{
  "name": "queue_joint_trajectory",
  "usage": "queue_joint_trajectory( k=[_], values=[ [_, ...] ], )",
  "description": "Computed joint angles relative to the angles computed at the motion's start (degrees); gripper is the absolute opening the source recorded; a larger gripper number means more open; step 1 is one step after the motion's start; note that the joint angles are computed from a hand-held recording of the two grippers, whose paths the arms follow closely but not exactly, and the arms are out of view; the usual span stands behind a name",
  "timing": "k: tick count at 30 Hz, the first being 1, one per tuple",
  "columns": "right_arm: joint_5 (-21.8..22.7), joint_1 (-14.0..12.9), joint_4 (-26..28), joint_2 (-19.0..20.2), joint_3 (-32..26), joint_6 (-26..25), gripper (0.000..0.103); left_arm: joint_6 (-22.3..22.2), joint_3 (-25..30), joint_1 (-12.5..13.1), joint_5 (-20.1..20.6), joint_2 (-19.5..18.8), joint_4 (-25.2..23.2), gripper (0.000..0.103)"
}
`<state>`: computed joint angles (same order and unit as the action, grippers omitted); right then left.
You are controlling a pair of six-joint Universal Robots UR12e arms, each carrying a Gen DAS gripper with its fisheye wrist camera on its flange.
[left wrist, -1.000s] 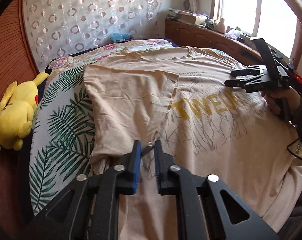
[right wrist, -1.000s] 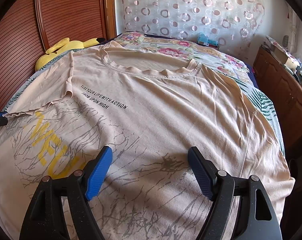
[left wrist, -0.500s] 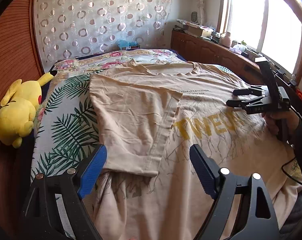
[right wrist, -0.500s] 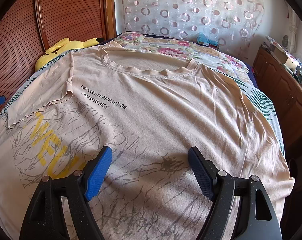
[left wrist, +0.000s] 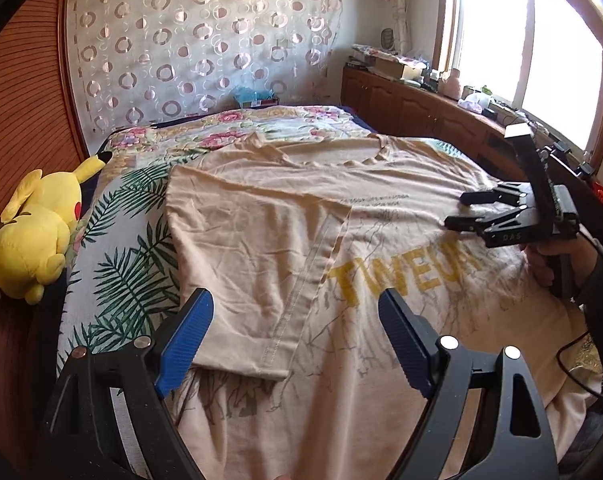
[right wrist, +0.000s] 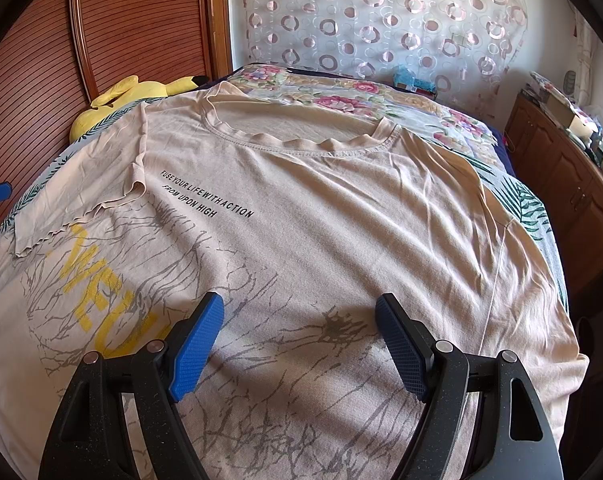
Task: Fold small clothes
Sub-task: 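Fold the sleeve inward along the folded side, open left gripper, then move the right gripper to the shirt's side edge and close on it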
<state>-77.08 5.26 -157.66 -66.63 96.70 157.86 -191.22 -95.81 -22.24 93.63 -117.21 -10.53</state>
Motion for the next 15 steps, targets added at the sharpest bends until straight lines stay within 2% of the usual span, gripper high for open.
queue_joint_trajectory(
  k=[8, 10, 15],
  values=[
    [-0.08, -0.18, -0.21, -0.08, 0.15, 0.17, 0.080, -0.15, 0.15, -0.57, 0.44, 0.27, 2.55, 0.085],
    [-0.42, -0.49, -2.15, -0.60, 1.06, 0.95, 0.080, -0.16, 0.19, -0.66, 0.49, 0.25, 3.02, 0.085],
    [1.65, -3.71, -6.86, -3.05, 4.19, 3.62, 0.080, -0.32, 0.21, -0.92, 0.47, 0.15, 3.48, 0.085]
  ],
)
